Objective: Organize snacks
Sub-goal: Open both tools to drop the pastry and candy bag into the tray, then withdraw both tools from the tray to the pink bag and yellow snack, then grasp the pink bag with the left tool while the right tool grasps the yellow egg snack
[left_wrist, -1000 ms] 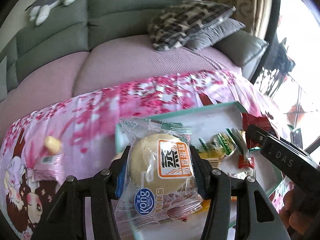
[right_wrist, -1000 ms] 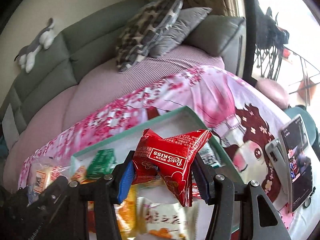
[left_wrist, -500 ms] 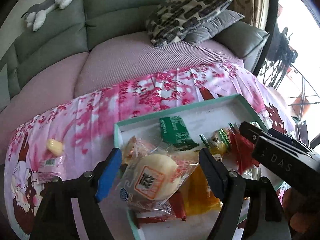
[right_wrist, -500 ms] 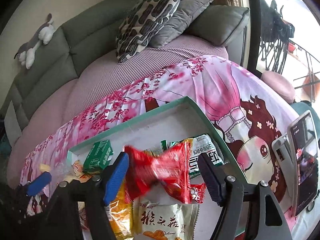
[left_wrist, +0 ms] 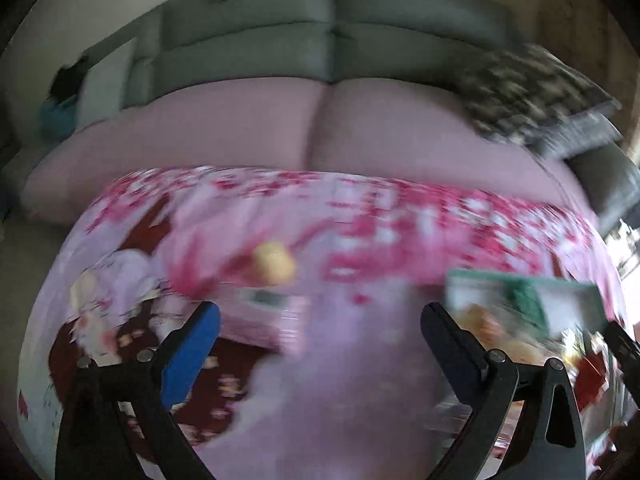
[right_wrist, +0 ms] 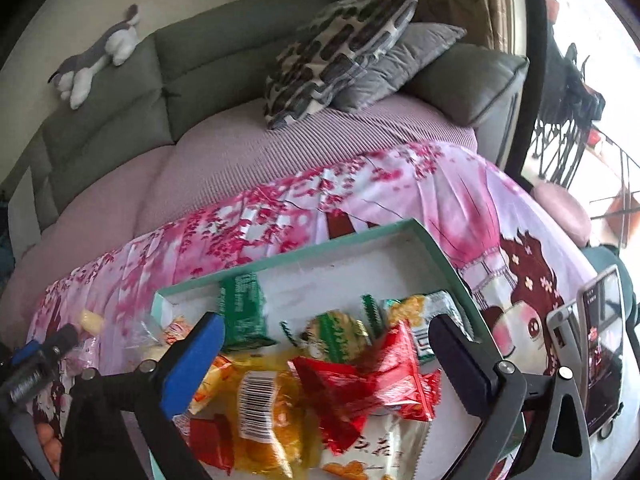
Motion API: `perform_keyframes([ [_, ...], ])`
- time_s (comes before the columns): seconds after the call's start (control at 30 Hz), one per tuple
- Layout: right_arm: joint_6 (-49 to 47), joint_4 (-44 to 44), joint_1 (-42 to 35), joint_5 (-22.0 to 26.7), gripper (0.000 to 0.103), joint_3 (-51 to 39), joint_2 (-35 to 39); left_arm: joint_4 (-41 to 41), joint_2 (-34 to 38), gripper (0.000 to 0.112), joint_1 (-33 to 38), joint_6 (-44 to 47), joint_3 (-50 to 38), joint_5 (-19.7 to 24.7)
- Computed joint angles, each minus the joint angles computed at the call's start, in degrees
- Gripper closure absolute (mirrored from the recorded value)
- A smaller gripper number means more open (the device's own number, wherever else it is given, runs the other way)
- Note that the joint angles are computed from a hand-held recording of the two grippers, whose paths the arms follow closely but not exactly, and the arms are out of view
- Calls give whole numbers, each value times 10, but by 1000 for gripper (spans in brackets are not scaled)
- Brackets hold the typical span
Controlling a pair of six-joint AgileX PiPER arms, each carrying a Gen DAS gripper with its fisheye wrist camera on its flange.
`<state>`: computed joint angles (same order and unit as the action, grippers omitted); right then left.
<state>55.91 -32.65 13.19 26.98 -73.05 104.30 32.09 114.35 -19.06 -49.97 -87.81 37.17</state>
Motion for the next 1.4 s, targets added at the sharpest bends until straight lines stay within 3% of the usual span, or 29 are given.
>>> perform_keyframes([
  [0.27, 38, -31, 61, -8, 0, -45, 12, -10, -47, 12, 94, -23, 82, -62],
  [0.63, -119, 106, 155, 12, 0, -211, 144, -191, -10, 12, 171, 162, 61, -86],
  [0.9, -131, 98, 180, 44, 0, -272, 197, -360, 74, 12, 184, 318, -3, -93],
  [1.0, -113, 80, 175, 45, 0, -267, 195, -330, 101, 12, 172, 278, -31, -99],
  [1.13, -106, 73, 170, 54, 0, -270, 196, -221, 139, 12, 143, 199, -80, -60],
  [1.3, -110, 72, 170, 63, 0, -282, 205, -229, 145, 12, 139, 251, -104, -1],
  [1.4, -118, 75, 174, 68, 0, -291, 212, -231, 128, 12, 146, 272, -86, 11],
])
